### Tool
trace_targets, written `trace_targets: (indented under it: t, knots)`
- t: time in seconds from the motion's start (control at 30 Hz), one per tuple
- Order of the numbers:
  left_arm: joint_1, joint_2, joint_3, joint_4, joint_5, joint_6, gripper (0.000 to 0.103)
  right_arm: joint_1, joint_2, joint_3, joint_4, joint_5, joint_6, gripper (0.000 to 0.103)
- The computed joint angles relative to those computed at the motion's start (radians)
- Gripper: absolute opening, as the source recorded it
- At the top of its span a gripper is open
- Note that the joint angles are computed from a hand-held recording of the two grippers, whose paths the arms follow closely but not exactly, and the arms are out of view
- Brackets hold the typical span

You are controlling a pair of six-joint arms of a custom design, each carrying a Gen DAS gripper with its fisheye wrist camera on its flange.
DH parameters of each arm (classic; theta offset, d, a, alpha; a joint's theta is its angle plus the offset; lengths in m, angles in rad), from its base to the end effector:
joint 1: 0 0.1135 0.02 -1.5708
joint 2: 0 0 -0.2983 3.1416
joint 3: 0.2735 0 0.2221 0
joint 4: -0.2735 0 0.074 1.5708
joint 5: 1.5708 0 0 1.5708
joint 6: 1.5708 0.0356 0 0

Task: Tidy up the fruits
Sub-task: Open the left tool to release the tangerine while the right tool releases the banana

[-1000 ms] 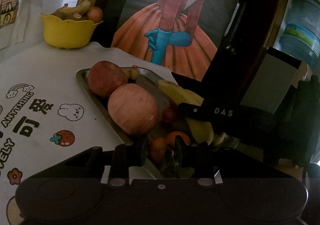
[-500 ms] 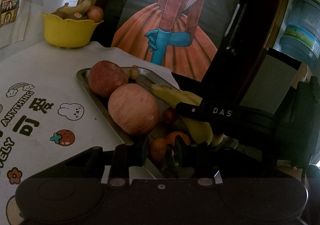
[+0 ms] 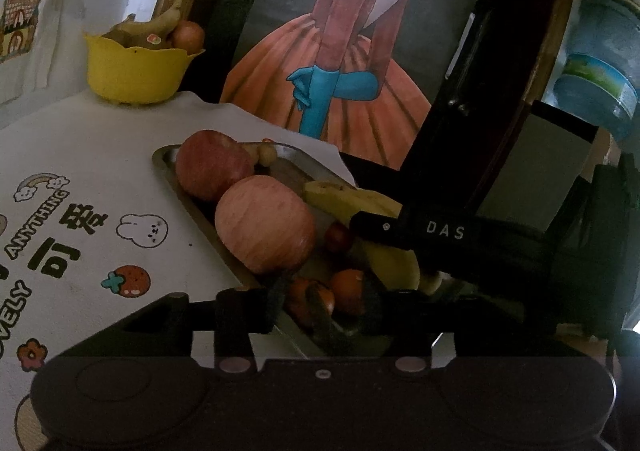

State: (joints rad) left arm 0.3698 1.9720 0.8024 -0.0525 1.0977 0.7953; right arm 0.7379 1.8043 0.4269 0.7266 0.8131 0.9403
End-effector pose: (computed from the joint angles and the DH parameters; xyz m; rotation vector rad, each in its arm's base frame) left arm 0.2968 0.0811 0.1299 0.6706 2.0233 -0.8769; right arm 0.2152 0.1607 0.1457 0.6139 1.9074 0.1587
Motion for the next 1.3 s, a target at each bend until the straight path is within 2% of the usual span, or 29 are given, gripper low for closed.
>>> trace_targets:
  t: [0.07,0.2,0.37,0.5,0.6,0.77,0.87,1.0,1.1,1.2,1.3]
  knots:
    - [0.008,-0.001,-0.003,-0.001,0.01,0.007,0.054,0.011,-0.006,0.003,-0.019,0.012,0.008,0.051]
    - [0.03,0.001,-0.003,0.001,0.029,0.004,0.061,0.039,-0.039,-0.011,-0.051,0.038,0.032,0.056]
    - [0.068,-0.007,-0.032,0.066,0.073,-0.029,0.072,0.089,-0.105,-0.011,-0.118,0.092,0.041,0.065]
    - [0.103,-0.017,-0.072,0.156,0.116,-0.076,0.081,0.136,-0.152,0.027,-0.228,0.15,0.065,0.072]
    - [0.135,-0.024,-0.112,0.27,0.151,-0.155,0.09,0.178,-0.181,0.055,-0.319,0.205,0.095,0.08]
    - [0.189,-0.028,-0.132,0.359,0.204,-0.254,0.1,0.247,-0.217,0.112,-0.488,0.276,0.165,0.089]
    - [0.221,-0.042,-0.122,0.351,0.221,-0.294,0.102,0.294,-0.232,0.151,-0.606,0.318,0.224,0.095]
    - [0.276,-0.058,-0.07,0.191,0.251,-0.208,0.102,0.35,-0.237,0.21,-0.742,0.369,0.296,0.102]
    - [0.322,-0.058,-0.012,0.019,0.269,-0.088,0.102,0.394,-0.23,0.256,-0.837,0.401,0.359,0.103]
    - [0.377,-0.043,0.074,-0.247,0.285,0.117,0.102,0.433,-0.205,0.319,-0.959,0.43,0.44,0.103]
    - [0.428,-0.021,0.155,-0.478,0.279,0.32,0.102,0.48,-0.157,0.402,-1.133,0.46,0.568,0.103]
